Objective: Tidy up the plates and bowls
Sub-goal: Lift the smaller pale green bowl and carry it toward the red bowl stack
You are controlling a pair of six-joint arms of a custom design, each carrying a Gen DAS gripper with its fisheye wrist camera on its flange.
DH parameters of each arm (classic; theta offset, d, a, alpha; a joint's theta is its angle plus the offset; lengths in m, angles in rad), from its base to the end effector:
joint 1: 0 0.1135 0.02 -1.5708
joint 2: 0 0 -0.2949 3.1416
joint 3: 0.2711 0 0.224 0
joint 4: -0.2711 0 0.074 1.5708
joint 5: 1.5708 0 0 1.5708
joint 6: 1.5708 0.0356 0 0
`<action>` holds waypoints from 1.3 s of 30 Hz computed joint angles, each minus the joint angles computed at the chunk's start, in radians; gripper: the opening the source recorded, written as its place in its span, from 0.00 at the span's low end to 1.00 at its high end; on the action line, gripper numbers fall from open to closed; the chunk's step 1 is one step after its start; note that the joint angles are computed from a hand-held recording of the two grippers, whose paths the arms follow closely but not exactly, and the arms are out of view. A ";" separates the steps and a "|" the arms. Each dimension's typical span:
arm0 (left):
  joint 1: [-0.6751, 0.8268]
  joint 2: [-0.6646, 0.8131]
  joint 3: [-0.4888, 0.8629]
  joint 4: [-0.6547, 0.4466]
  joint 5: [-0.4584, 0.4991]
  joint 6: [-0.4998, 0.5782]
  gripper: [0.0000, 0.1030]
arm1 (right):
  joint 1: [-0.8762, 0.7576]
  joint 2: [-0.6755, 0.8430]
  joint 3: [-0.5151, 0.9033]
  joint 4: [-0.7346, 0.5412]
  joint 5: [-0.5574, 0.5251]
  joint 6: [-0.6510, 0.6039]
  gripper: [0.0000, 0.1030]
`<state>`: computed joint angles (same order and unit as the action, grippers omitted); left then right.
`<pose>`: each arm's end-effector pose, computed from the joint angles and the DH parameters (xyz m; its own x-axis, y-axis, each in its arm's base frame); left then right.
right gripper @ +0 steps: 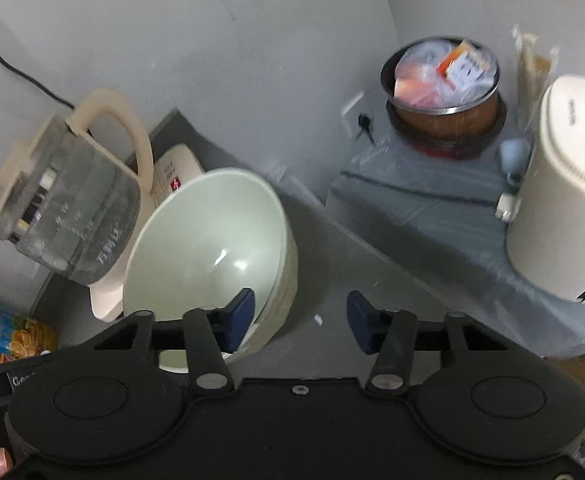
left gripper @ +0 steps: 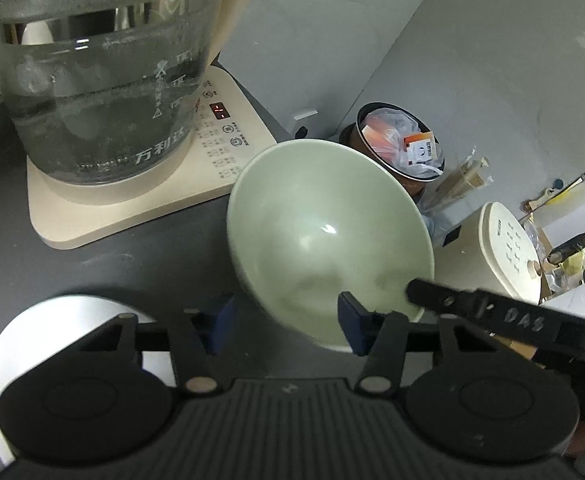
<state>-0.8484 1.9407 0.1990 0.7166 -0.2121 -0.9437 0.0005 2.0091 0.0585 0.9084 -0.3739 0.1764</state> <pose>0.1415 -0.1492 0.0726 -0.8670 -0.2135 -0.4503 -0.0696 0.9466 -0.3147 0.1749 0.0131 0.0653 -0.8825 0.1629 -0.4412 -0.0303 0.9165 0.3990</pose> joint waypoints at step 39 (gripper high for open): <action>-0.330 -0.318 0.123 -0.556 -0.165 -0.341 0.16 | -0.021 -0.676 0.028 -0.751 -0.040 -0.154 0.17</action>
